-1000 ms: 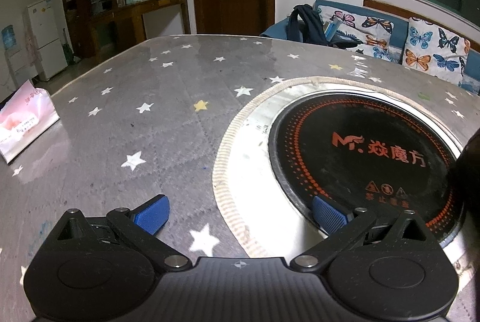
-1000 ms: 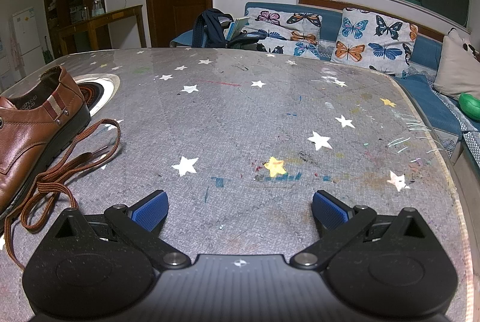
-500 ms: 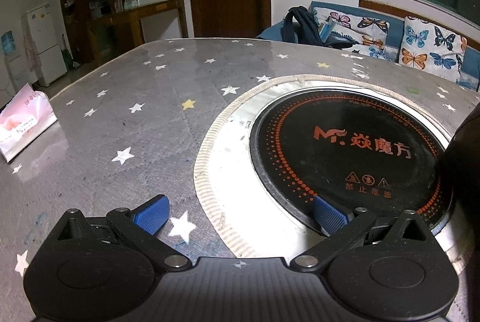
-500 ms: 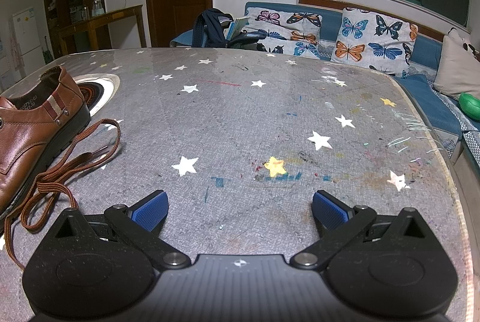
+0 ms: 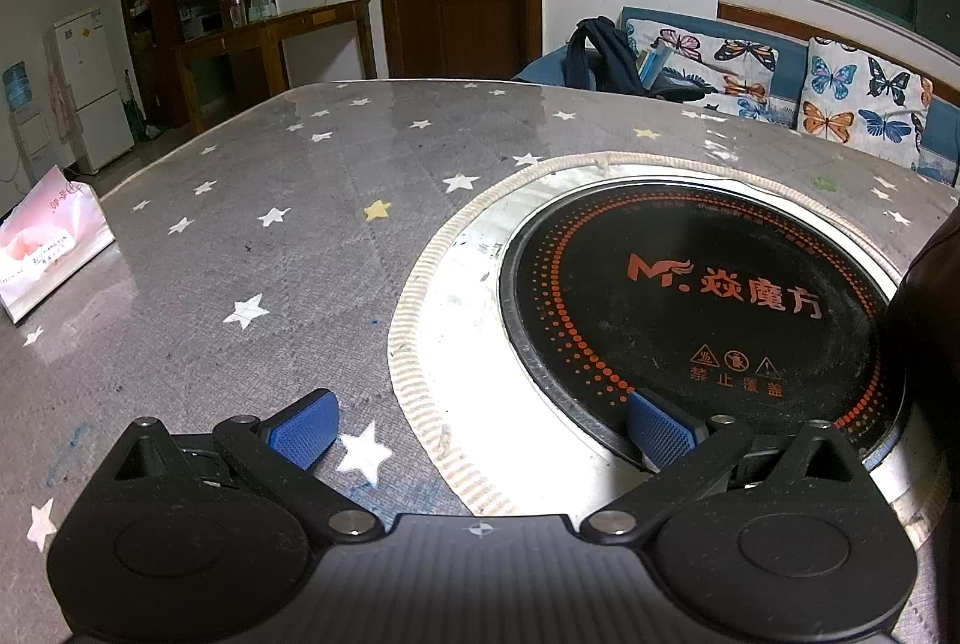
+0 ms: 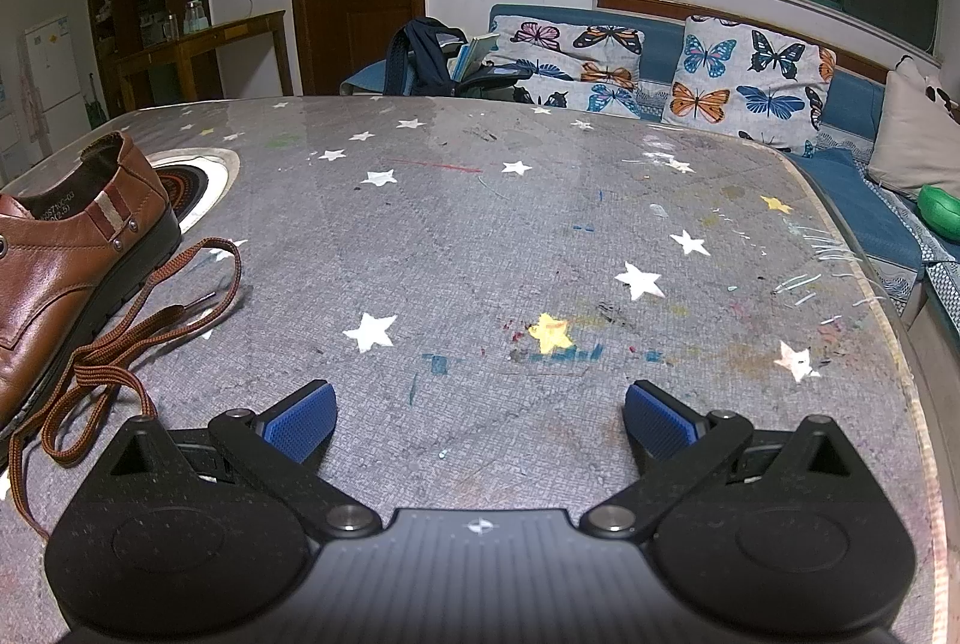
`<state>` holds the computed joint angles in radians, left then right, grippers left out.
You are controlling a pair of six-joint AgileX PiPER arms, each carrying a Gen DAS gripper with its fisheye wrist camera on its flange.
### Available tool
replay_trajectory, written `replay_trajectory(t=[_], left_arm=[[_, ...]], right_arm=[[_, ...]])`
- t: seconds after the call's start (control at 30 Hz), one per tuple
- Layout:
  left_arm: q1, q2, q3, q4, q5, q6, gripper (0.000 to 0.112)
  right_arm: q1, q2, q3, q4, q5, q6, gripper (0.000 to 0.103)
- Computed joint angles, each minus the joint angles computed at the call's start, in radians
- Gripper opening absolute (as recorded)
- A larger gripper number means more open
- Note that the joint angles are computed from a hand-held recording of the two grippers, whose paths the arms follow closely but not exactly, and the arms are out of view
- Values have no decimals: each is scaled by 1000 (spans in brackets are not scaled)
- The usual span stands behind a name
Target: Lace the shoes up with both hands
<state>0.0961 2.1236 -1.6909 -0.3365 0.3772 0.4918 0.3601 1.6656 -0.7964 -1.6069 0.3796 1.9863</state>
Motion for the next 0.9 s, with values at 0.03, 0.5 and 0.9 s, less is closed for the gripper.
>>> replay_trajectory(t=[0.03,0.5,0.9], left_arm=[[0,0,0,0,0,0,103],[2,-1,0,-3,4,5,103],[111,-19,-68,-347,305,189,103]], right_arm=[[0,0,0,0,0,0,103],[0,0,0,0,0,0,103],[1,-1,0,3,1,-2,103]])
